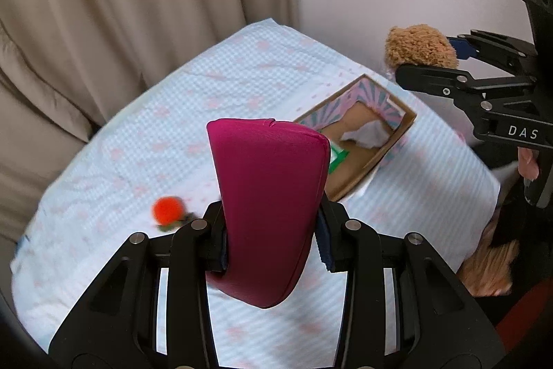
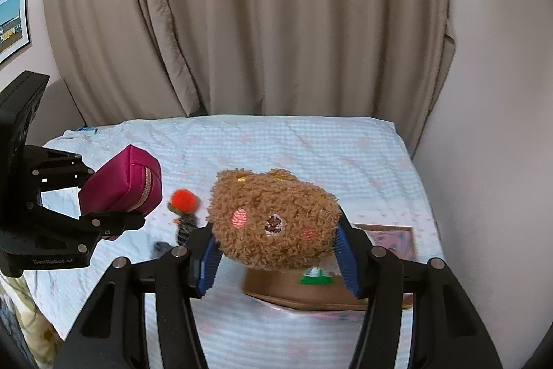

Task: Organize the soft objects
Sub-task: 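Carry pouch and bear into the box and open both tools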

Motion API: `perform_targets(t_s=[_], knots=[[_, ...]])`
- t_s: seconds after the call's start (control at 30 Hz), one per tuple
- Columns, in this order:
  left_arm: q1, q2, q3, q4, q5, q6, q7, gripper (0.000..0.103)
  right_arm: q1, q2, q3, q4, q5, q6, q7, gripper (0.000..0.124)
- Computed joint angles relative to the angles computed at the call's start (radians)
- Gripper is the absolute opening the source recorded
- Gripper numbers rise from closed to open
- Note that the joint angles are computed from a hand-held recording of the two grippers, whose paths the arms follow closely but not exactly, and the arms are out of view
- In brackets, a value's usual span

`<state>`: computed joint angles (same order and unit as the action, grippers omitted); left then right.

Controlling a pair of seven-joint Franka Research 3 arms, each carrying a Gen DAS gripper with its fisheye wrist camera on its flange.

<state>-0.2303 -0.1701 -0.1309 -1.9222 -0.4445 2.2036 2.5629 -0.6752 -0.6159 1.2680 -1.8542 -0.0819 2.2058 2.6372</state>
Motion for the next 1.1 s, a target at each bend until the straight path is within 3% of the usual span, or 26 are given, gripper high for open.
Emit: perform_targets(t_s=[0.2, 0.43, 0.77, 1.1], knots=[[-0.051, 0.020, -0.082, -0.047, 0.099, 0.065, -0.243, 0.035, 0.297, -0.037, -0.280, -0.255, 0.003, 0.055, -0.039, 0.053], [-0.107, 0.127, -0.138, -0.021, 0.239, 0.108, -0.490, 0.035, 0.470, -0.022, -0.452, -0.447, 0.000, 0.164, -0.025, 0.053], [-0.138, 0.355, -0.171, 0.121, 0.435, 0.109, -0.716, 0.034, 0.563, 0.156, -0.583, -0.553, -0.091, 0.336, 0.023, 0.053], [-0.152, 0.538, -0.169, 0.249, 0.520, 0.048, -0.885, 0.034, 0.672, 0.385, -0.766, -0.564, -0.125, 0.465, -0.001, 0.054]])
